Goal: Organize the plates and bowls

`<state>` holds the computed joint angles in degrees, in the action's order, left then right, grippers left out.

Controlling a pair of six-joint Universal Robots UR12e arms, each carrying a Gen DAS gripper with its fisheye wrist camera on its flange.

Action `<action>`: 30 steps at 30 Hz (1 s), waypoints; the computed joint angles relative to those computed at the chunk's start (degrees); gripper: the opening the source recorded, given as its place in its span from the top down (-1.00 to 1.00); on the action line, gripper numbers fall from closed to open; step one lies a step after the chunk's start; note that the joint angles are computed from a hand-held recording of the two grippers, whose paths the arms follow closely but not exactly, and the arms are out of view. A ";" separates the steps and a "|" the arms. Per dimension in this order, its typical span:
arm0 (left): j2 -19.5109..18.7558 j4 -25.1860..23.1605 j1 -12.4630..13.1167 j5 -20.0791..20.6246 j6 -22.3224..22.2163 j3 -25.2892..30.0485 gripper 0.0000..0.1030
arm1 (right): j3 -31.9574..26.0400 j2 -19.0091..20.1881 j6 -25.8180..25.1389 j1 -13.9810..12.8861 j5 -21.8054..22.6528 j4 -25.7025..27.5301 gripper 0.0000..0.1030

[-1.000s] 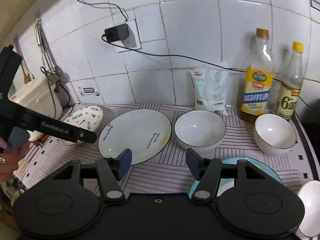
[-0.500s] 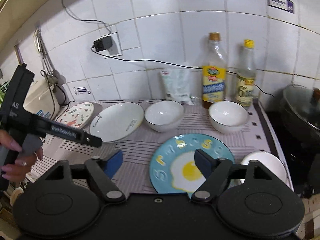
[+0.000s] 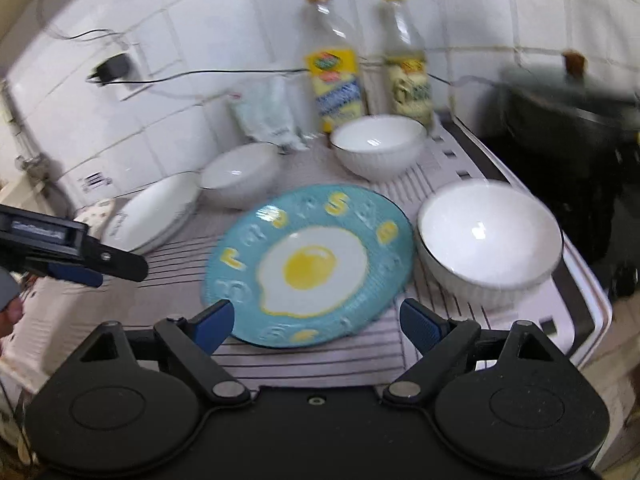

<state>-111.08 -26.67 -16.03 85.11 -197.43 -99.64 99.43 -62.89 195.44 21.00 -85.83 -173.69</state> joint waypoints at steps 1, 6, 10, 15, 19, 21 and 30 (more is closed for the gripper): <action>-0.52 0.51 -0.15 -0.22 0.78 0.27 -0.86 | 0.01 0.33 -0.08 0.00 -0.25 0.05 -0.79; -3.29 2.50 -0.46 -1.39 0.74 2.05 -0.83 | -0.78 2.25 0.52 -0.28 -0.03 -0.62 -0.67; -5.77 3.45 -0.78 -0.10 1.53 3.74 -0.75 | -1.24 3.72 5.16 -0.61 0.44 -3.17 -0.52; -7.55 1.42 -1.02 2.23 1.67 5.58 -0.21 | -1.89 4.84 8.44 -0.51 -0.70 -4.19 0.02; -7.92 1.98 -0.93 2.67 2.36 5.47 0.05 | -2.15 5.34 10.25 0.15 -3.34 -4.75 0.15; -7.82 2.42 -1.16 3.04 2.67 5.17 0.05 | -2.18 5.36 9.71 0.35 -4.37 -4.53 0.26; -8.39 4.28 -1.49 2.87 2.81 5.24 0.14 | -1.28 5.89 16.63 -0.61 -3.04 -8.09 0.61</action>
<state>-119.47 -22.39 -17.52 87.98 -194.62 -94.40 98.16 -57.00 212.07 20.40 -88.87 -181.79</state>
